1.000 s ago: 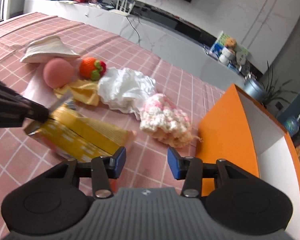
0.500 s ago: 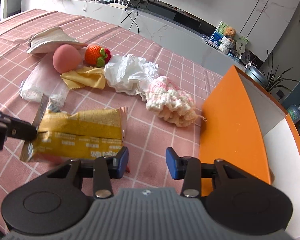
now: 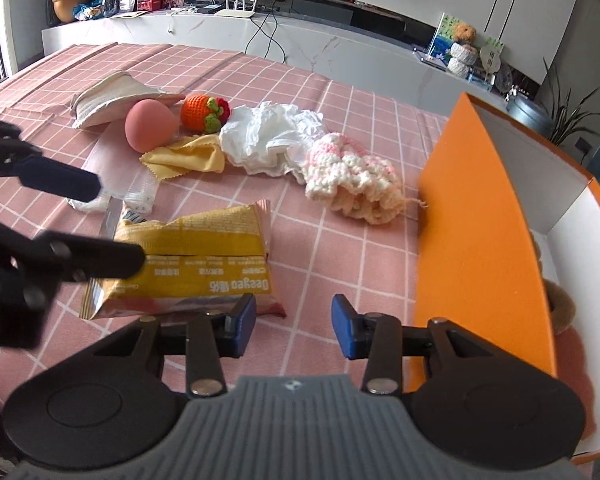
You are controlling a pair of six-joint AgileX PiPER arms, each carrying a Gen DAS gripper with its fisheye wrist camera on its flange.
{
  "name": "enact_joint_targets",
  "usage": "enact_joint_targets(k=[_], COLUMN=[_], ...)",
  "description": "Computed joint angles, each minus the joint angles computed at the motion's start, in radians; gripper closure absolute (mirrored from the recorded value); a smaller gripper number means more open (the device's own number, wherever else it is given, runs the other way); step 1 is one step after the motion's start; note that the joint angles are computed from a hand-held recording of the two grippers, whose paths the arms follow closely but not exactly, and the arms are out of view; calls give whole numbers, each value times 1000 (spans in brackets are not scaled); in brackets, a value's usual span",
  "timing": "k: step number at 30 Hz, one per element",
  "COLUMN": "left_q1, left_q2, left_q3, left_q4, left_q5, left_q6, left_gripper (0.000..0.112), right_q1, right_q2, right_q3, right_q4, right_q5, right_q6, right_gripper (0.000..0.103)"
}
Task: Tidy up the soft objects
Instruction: 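Lift the yellow packet with the left gripper while the right moves toward the crocheted pouch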
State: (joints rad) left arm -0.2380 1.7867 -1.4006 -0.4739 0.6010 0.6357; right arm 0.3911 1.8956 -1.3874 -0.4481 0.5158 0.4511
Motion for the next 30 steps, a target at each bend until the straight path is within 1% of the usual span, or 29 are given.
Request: enact_joint_targets(k=[2,3,7,12,15,17,18,19,21,22,25,26,29,30], left_q1=[0,-4,-5,-24,-36,-50,-50,-47,-40,-40,-44,-46,-46,-43], left_q2=[33,56,124,180,207,222,221,225,235,235,228,224,217,219], left_q3=[-29,-56,-120,-156,-172,-178,-167,-175,-196,-196,-188,-184,-196,-209], left_q4=[-30,-16,-3,25,40,85,71,61,55,55,61,67,92,99], left_q5=[20,43,88,79,68,52,33,40,62,60,43,34,24,27], left_q6=[97,124,225,300,292,255,266,261,238,234,199,181,105,74], left_gripper=[36,33,32,30,30,31,34,39,43,47,56,56,56,56], right_q1=[-7,-10,-28,-35,-35,-35,-37,-37,-38,-39,-36,-33,-16,-14], right_q2=[8,12,28,52,67,75,78,81,86,89,90,87,77,75], right_q3=[-5,-7,-25,-57,-75,-86,-91,-94,-104,-111,-129,-131,-130,-133], right_q4=[23,29,95,131,127,126,127,124,126,133,118,92,-78,-139], right_q5=[-9,-12,-21,-24,-25,-24,-23,-23,-19,-15,-2,0,-10,-12], right_q6=[-19,-24,-75,-105,-110,-117,-122,-123,-128,-134,-120,-97,53,111], right_gripper=[63,65,65,66,66,66,66,66,66,66,66,66,66,64])
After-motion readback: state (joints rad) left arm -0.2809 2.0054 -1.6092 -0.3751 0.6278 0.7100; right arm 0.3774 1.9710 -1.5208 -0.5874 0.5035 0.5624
